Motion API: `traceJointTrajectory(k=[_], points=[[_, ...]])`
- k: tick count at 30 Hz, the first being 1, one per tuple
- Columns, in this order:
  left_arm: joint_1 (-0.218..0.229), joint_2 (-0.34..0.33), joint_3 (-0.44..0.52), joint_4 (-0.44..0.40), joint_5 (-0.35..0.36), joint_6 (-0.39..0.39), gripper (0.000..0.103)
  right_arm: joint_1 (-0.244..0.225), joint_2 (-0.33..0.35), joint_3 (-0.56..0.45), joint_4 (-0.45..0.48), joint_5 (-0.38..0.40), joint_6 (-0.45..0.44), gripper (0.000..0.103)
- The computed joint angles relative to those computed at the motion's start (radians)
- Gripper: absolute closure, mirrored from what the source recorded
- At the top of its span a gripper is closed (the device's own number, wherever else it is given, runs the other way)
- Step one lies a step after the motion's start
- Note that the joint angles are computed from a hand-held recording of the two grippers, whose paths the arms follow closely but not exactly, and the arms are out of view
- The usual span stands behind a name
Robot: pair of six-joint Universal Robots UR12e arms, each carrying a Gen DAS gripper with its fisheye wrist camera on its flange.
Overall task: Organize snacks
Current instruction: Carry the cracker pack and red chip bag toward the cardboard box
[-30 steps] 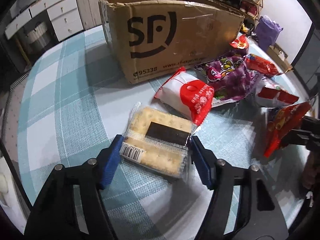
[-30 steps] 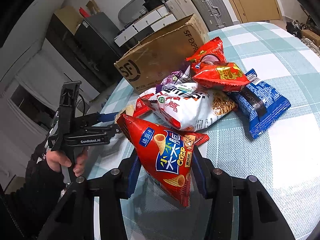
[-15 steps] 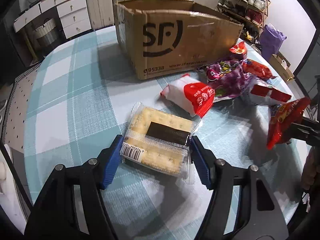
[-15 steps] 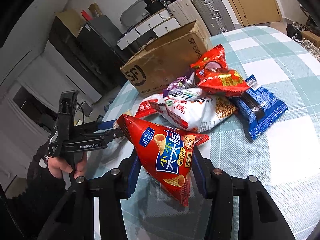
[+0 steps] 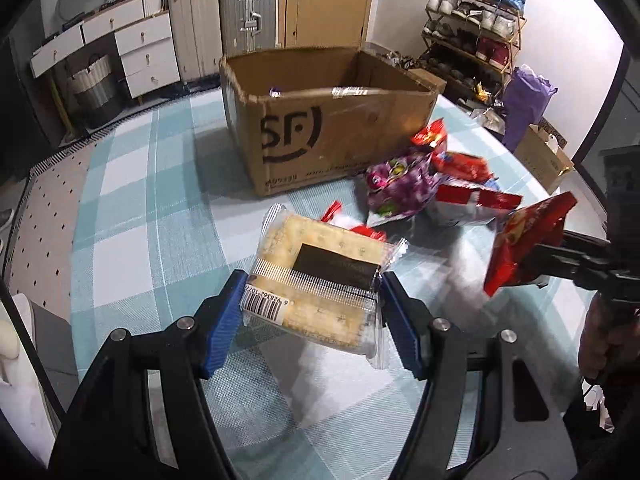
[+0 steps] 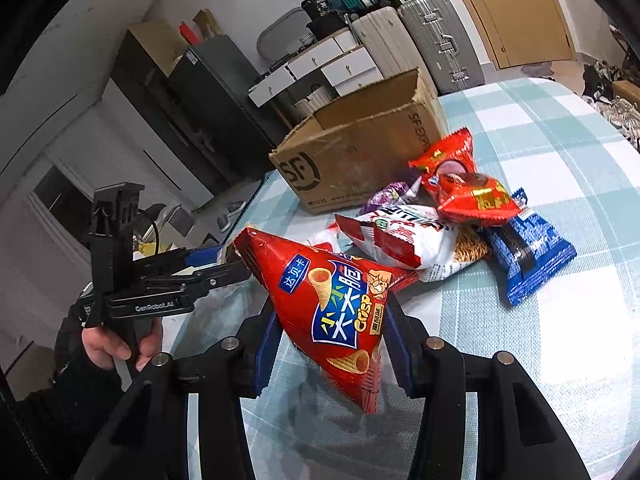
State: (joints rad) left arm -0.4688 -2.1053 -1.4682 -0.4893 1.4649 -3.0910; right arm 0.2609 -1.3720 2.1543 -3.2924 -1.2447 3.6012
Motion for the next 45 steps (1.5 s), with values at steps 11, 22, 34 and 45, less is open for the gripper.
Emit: traceJointTrajectory(k=[11,22,34,45], points=[[-0.021,0.027,0.024,-0.005,-0.005,-0.060,0.039,0.007,-0.027,-0.026,-0.002,-0.018,-0.050,0.055],[-0.041,0.035,0.071,-0.021,0.019,-0.122,0.039,0.017,-0.041,-0.098,0.032,-0.054,-0.118,0.055],[-0.044,0.006,0.178,-0.048,0.027,-0.158,0.039,0.003,-0.020,-0.211,0.097,-0.099,-0.185,0.055],[-0.042,-0.088,0.369,-0.141,0.074,-0.163,0.039,-0.015,0.026,-0.313,0.173,-0.151,-0.213,0.055]])
